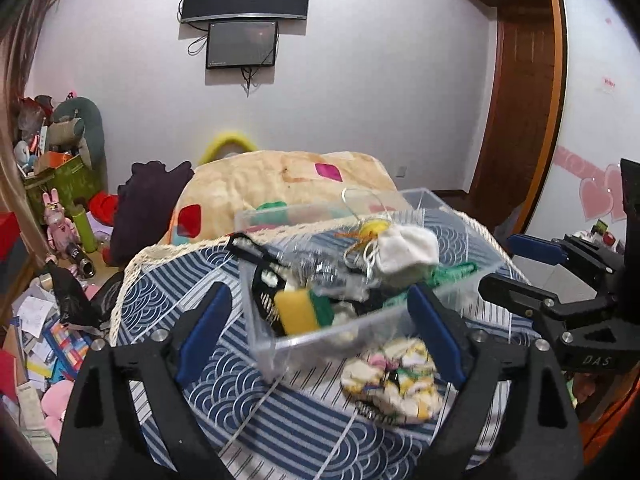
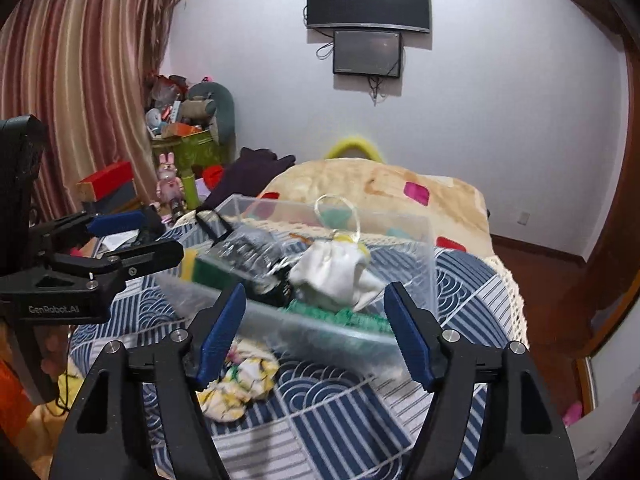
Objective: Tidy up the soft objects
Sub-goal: 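Grasp the black beaded bracelet with the left tool while the right grasps the floral scrunchie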
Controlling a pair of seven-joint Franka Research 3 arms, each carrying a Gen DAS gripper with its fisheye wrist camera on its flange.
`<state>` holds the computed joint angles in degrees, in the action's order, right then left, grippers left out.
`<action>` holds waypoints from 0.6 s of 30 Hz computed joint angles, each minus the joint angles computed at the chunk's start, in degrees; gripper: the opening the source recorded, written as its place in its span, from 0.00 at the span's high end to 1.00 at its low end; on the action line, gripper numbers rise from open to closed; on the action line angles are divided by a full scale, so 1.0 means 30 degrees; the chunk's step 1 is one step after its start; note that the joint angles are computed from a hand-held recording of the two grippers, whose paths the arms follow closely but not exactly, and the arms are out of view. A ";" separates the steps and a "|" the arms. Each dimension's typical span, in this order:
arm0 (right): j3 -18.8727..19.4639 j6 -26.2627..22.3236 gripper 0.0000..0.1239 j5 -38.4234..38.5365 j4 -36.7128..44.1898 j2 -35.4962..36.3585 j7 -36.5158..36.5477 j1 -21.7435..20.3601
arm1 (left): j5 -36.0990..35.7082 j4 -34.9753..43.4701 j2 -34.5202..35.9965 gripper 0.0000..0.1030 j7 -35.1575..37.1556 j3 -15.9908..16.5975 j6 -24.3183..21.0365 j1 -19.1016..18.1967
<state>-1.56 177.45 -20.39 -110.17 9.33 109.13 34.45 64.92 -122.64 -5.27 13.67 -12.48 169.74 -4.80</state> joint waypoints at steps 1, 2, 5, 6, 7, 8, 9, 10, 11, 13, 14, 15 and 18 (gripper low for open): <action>0.0158 0.0073 0.43 0.0195 -0.0200 -0.0051 -0.0158 -0.0086 | -0.0085 -0.0301 -0.0185 0.11 0.0224 0.0004 -0.0032 -0.0043; 0.0417 0.0022 0.44 0.0550 -0.0309 -0.0038 -0.0490 -0.0237 | -0.0187 -0.0449 -0.0247 0.11 0.0424 -0.0001 -0.0040 -0.0051; 0.0234 0.0071 0.43 0.0457 -0.0752 -0.0068 -0.0216 0.0045 | -0.1100 -0.1192 -0.0428 0.11 0.1328 0.0058 0.0024 -0.0081; 0.0698 -0.0056 0.43 0.1093 -0.0775 0.0004 -0.0813 -0.0289 | -0.1496 -0.1387 -0.0432 0.11 0.1645 0.0074 0.0098 -0.0088; 0.0966 -0.0149 0.44 0.1559 -0.0856 0.0063 -0.1231 -0.0466 | -0.1820 -0.1588 -0.0411 0.11 0.1873 0.0079 0.0202 -0.0076; 0.1018 -0.0259 0.43 0.1779 -0.0873 0.0173 -0.1392 -0.0451 | -0.1858 -0.1765 -0.0404 0.11 0.1780 0.0017 0.0223 -0.0014; 0.1087 -0.0402 0.43 0.2034 -0.0820 0.0305 -0.1577 -0.0454 | -0.1882 -0.1940 -0.0341 0.11 0.1651 -0.0022 0.0225 0.0053; 0.1355 -0.0545 0.44 0.2558 -0.0742 0.0474 -0.2009 -0.0627 | -0.2177 -0.2069 -0.0272 0.11 0.1878 0.0021 0.0368 0.0045; 0.1525 -0.0621 0.44 0.2999 -0.0700 0.0577 -0.2345 -0.0716 | -0.3256 -0.2330 -0.0125 0.13 0.2761 0.0201 0.0703 -0.0106; 0.2034 -0.0921 0.44 0.4104 -0.0531 0.0865 -0.3296 -0.1018 | -0.5314 -0.2748 0.0112 0.18 0.4485 0.0424 0.1138 -0.0401; 0.2052 -0.1120 0.44 0.4395 -0.0361 0.1065 -0.3549 -0.0975 | -0.6271 -0.2878 0.0235 0.21 0.5311 0.0491 0.1294 -0.0527; 0.1824 -0.1296 0.44 0.4360 -0.0284 0.1149 -0.3486 -0.0709 | -0.7652 -0.3001 0.0445 0.22 0.6499 0.0598 0.1486 -0.0759; 0.1686 -0.1830 0.45 0.4609 0.0243 0.1691 -0.3732 -0.0444 | -1.0792 -0.3042 0.1037 0.25 0.9139 0.0646 0.1802 -0.1213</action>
